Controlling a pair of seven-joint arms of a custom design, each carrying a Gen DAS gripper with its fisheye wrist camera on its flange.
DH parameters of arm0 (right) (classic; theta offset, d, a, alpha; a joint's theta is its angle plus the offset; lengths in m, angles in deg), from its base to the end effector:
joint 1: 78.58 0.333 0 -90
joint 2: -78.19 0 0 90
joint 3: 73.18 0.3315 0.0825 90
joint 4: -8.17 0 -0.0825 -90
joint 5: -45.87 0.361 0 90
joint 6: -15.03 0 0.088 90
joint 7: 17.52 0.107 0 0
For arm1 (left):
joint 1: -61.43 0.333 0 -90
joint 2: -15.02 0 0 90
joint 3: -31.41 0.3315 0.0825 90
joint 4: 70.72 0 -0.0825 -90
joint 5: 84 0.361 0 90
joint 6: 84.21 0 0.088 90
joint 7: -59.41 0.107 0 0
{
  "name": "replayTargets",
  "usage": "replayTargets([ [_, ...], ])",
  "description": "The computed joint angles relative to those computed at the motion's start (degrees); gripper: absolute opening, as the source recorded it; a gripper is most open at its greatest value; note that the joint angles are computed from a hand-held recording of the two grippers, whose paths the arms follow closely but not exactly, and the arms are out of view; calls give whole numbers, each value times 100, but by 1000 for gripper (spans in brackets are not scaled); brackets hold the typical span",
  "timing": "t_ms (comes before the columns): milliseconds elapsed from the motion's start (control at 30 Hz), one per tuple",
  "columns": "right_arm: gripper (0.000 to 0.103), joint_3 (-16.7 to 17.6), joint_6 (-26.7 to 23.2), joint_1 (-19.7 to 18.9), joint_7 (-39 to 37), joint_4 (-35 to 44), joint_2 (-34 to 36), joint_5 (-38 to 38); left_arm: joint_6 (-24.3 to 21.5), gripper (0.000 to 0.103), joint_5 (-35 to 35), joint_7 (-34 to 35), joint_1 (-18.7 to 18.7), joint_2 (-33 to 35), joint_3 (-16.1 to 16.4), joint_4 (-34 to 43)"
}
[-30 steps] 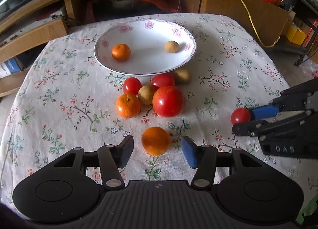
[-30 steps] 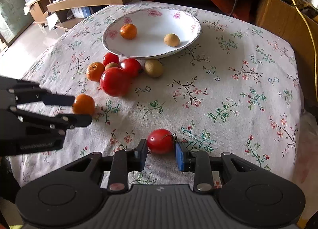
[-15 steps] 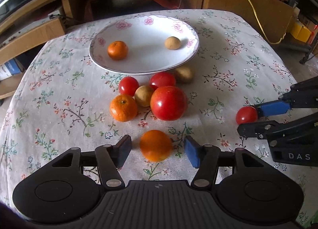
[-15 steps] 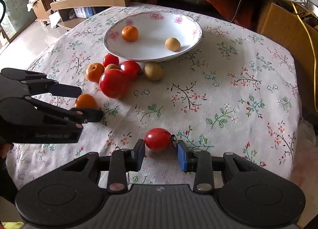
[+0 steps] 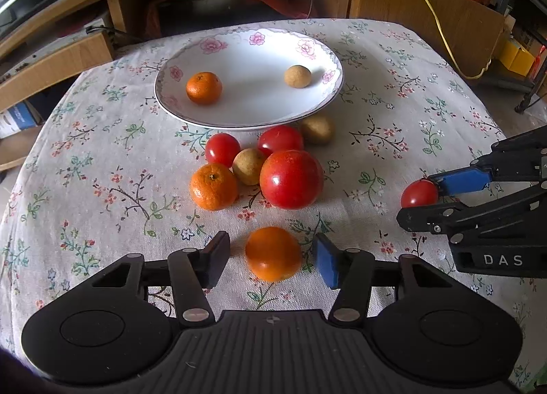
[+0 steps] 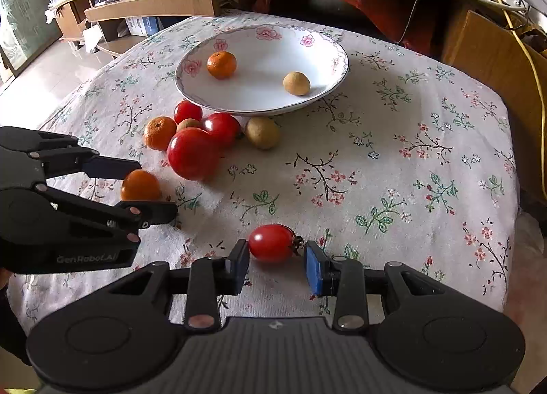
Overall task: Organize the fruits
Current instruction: 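Grasp the tangerine with the left gripper while the right gripper holds the tomato, then carry the tangerine into the bowl and open the left gripper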
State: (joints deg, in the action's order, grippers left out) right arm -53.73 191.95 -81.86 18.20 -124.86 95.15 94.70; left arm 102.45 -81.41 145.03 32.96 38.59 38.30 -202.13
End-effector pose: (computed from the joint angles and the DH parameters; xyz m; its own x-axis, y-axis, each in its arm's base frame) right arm 0.5272 0.0852 0.2878 0.3624 -0.9281 -0.0857 -0.8257 -0.2771 -0.4914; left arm 0.5244 -0.2150 0.2681 -0.3545 -0.9347 -0.0269 -0.7890 0.3145 -0.5278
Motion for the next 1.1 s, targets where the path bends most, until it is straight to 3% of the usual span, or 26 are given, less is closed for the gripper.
replayTargets([
  [200, 39, 54, 127, -4, -115, 0, 30, 102, -1, 50, -14, 39, 27, -30, -45, -25],
  [300, 36, -128, 313, 217, 191, -83, 32, -301, -100, 42, 17, 32, -40, -73, 6, -29],
  [467, 34, -399, 414, 474, 779, -208, -12, -980, -237, 42, 165, -118, -218, -126, 193, -43],
  [567, 34, -382, 432, 435, 1022, -240, -25, -1221, -256, 41, 263, -210, -176, -137, 177, -35],
  [900, 33, 507, 663, -432, 1376, -244, -24, -1608, -163, 41, 399, -399, -60, -188, 79, -5],
  [1100, 33, 562, 727, -493, 1761, -257, -14, -2029, -134, 41, 384, -439, -177, -178, 186, 28],
])
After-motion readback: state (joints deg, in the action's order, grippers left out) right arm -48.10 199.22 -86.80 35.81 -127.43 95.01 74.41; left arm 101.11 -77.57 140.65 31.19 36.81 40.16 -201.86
